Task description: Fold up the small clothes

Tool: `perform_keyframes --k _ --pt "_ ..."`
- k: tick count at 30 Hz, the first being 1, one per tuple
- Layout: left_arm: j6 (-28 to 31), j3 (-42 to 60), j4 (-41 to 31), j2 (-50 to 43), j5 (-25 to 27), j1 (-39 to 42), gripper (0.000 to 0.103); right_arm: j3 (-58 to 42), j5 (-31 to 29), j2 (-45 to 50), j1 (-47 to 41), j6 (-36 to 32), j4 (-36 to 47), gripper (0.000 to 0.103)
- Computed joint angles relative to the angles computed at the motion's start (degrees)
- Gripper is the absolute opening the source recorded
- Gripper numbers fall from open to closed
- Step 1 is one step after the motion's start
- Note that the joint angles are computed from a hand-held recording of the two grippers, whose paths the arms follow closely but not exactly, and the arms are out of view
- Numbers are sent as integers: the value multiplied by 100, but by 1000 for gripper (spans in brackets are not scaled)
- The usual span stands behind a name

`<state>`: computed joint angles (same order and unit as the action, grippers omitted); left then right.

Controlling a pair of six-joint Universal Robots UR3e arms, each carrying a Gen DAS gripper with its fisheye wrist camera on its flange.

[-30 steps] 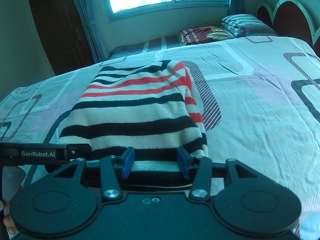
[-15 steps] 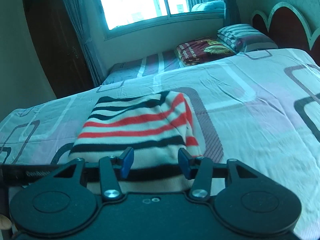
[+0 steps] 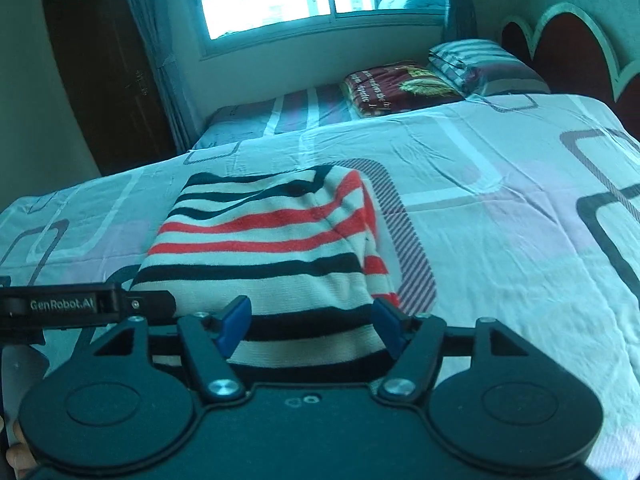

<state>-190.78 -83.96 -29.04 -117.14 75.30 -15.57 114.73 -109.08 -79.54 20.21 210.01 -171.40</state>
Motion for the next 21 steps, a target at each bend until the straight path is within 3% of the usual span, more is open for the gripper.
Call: perform_keyframes --k 4,12,16,19,21 --pt "-75 421 -222 -272 39 -19 103 85 557 70 -523 -231 -326 70" --pt "-365 1280 -689 -959 -448 116 103 4 1875 452 -1471 -751 -487 72" --pt "-527 1513 -739 -1228 -664 126 103 141 2210 552 -1721 -930 -663 74" --pt "-498 1565 -606 -1322 -566 34 103 384 2307 564 -1900 -878 -891 84" --pt "-510 1636 -605 -1362 -448 -37 103 453 2402 592 -1938 -805 -962 84"
